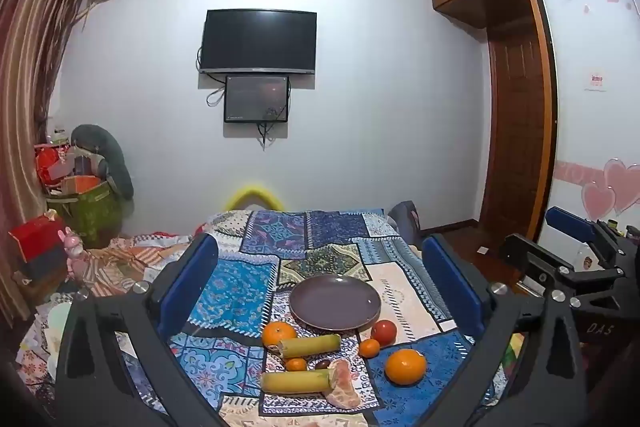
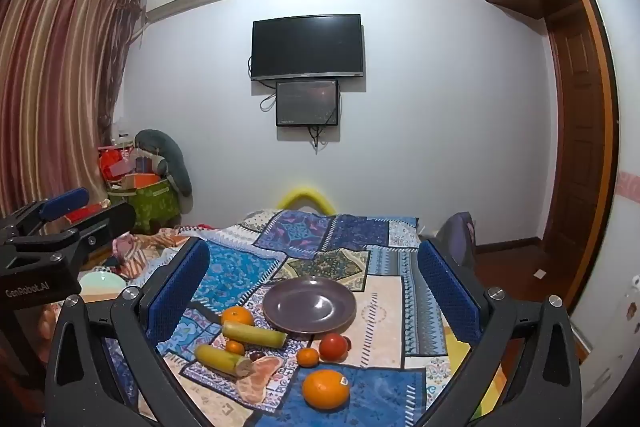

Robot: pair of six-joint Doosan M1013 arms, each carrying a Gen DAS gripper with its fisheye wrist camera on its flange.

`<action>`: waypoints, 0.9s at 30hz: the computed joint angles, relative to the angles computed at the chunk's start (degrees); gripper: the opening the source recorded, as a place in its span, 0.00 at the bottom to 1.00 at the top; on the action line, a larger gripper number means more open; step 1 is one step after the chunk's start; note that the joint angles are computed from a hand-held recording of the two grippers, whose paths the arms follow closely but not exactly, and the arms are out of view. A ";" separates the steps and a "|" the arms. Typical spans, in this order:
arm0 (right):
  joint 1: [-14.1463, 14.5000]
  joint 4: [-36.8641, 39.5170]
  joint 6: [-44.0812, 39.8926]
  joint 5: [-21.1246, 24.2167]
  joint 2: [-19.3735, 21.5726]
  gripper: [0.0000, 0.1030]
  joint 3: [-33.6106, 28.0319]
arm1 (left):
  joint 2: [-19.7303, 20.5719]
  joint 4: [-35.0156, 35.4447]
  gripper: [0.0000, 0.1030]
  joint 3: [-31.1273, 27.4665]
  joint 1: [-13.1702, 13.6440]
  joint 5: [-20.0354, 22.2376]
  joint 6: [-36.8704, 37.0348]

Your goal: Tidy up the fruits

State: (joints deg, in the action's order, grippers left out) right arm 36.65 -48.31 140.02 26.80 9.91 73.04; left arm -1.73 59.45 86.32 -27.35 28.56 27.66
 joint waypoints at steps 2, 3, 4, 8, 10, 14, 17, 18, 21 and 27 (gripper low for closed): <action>-0.07 0.73 -0.55 0.12 -0.02 1.00 -0.05 | -0.19 -1.21 1.00 0.15 0.13 -0.57 0.47; -0.09 0.83 -0.65 0.09 -0.04 1.00 -0.02 | -0.29 -1.29 1.00 0.22 0.08 -0.55 0.34; -0.09 0.94 -0.79 0.15 -0.03 1.00 -0.04 | -0.40 -0.96 1.00 0.32 -0.05 -0.30 -0.14; 0.03 0.73 -0.81 0.54 0.05 1.00 -0.19 | -0.49 -4.21 1.00 0.16 0.64 -1.24 2.62; -0.05 0.84 -0.42 0.33 -0.13 1.00 -0.16 | -0.81 -3.80 1.00 0.54 0.40 -1.18 2.03; -0.06 0.64 -0.02 0.24 -0.17 1.00 0.05 | 0.22 -6.46 1.00 -0.17 1.43 -1.86 4.55; -0.13 0.74 0.06 0.14 -0.17 1.00 0.10 | 0.22 -6.53 1.00 -0.35 1.31 -1.69 5.03; -0.13 1.13 -0.34 0.21 -0.17 1.00 -0.06 | 0.23 -6.53 1.00 -0.35 1.30 -1.71 5.13; -0.08 1.54 -0.93 0.51 -0.09 1.00 -0.46 | 0.19 -6.05 1.00 -0.17 1.23 -1.91 4.81; -0.27 0.41 0.20 -0.21 -0.28 1.00 0.32 | 0.16 -6.00 1.00 -0.24 1.01 -1.86 4.93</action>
